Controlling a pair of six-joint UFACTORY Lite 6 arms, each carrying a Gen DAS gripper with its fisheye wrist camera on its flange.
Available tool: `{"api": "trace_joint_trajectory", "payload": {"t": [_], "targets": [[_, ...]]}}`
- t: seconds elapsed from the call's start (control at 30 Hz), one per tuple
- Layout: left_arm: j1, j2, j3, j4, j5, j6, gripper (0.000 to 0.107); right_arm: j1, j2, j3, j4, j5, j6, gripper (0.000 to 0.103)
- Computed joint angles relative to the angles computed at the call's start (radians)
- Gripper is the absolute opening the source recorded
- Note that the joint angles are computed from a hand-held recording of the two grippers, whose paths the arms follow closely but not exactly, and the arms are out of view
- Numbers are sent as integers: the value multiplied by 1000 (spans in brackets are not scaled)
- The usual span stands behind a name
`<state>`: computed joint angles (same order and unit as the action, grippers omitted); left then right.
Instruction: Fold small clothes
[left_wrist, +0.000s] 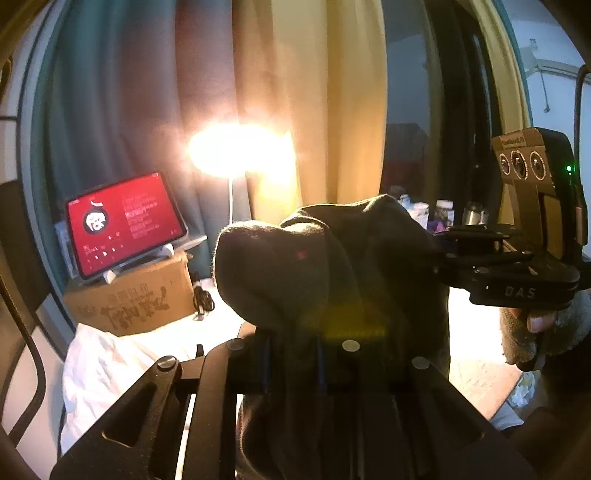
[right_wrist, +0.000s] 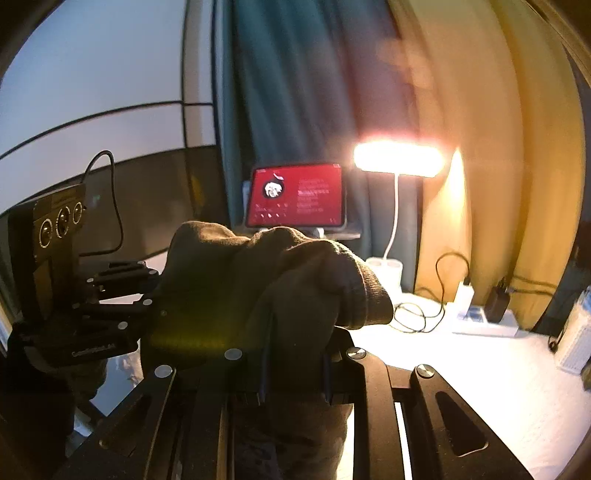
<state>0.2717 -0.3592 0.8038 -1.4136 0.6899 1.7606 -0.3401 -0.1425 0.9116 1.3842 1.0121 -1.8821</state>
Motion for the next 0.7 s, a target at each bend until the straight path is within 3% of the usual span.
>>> {"api": "trace_joint_trajectory", "payload": {"t": [0.33,0.7], "targets": [[-39,252,136,-18,-42,39,16,131,302,200,37,-153,41,21],[-78,494,276,-23,-115,3,16,204,621,491,-28,-208,151,21]]}}
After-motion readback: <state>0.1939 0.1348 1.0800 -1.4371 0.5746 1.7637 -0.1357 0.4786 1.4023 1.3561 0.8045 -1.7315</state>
